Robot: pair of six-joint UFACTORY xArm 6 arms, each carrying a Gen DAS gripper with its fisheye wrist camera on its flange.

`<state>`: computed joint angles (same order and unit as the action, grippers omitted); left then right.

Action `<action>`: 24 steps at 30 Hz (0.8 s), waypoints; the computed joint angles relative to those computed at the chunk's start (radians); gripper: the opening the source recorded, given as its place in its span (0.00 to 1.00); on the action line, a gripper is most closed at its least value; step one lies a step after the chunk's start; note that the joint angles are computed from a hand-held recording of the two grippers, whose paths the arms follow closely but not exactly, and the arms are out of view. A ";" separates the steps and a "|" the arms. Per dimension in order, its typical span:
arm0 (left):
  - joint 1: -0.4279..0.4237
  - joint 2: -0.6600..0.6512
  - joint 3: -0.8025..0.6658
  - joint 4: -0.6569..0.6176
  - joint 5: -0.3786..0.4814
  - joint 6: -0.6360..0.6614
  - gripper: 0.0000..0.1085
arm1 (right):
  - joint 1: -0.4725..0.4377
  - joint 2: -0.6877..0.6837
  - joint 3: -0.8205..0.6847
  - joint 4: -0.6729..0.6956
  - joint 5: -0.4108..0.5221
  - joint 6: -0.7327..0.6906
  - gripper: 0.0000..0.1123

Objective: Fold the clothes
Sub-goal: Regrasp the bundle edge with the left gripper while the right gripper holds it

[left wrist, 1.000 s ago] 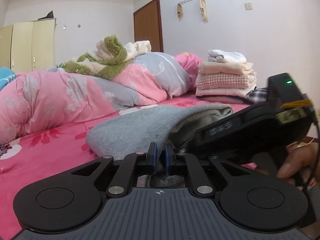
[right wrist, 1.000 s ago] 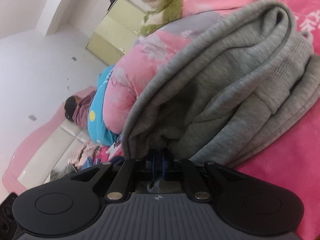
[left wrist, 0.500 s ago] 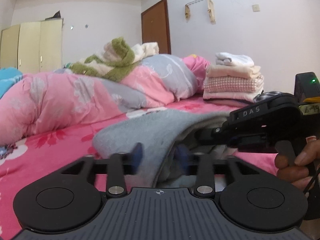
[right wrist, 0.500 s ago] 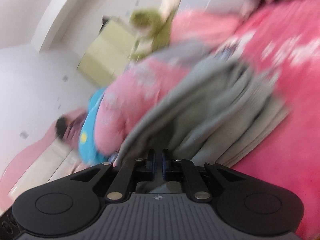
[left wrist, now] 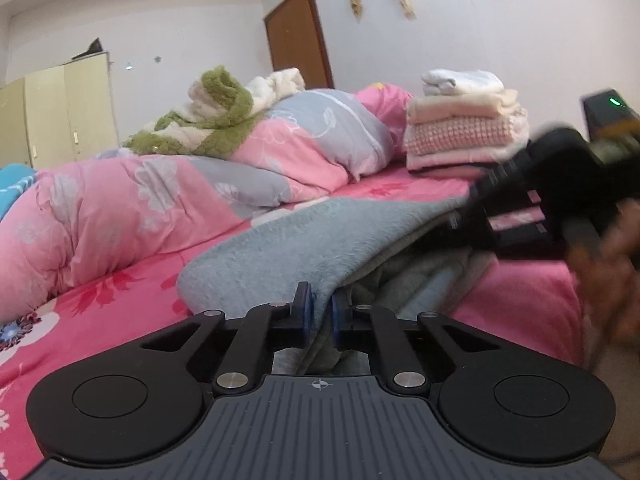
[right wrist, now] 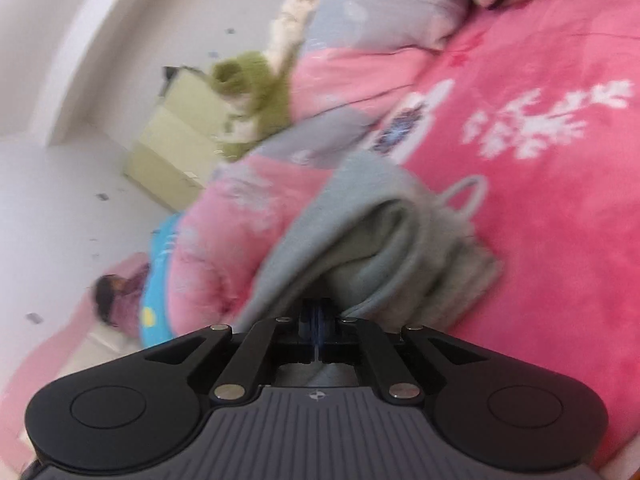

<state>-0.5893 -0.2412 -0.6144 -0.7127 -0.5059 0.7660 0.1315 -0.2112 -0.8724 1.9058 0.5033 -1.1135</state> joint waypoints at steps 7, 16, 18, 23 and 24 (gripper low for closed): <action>0.009 -0.003 -0.001 0.010 0.010 0.005 0.07 | -0.070 0.008 -0.027 -0.048 0.079 0.076 0.01; -0.007 0.000 0.011 -0.006 -0.010 0.084 0.07 | -0.106 0.031 -0.069 -0.172 0.043 0.084 0.00; -0.010 0.003 0.012 -0.007 -0.018 0.100 0.07 | -0.087 0.020 -0.062 -0.151 -0.002 0.024 0.00; 0.001 -0.004 0.017 0.016 -0.008 0.069 0.08 | -0.094 -0.055 -0.008 -0.274 -0.022 0.029 0.01; 0.009 -0.007 0.020 0.035 -0.004 0.044 0.08 | -0.100 -0.079 0.007 -0.324 -0.015 0.058 0.02</action>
<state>-0.5807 -0.2483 -0.5941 -0.6781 -0.5095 0.8102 0.0311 -0.2902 -0.8656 1.5814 0.4883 -1.0551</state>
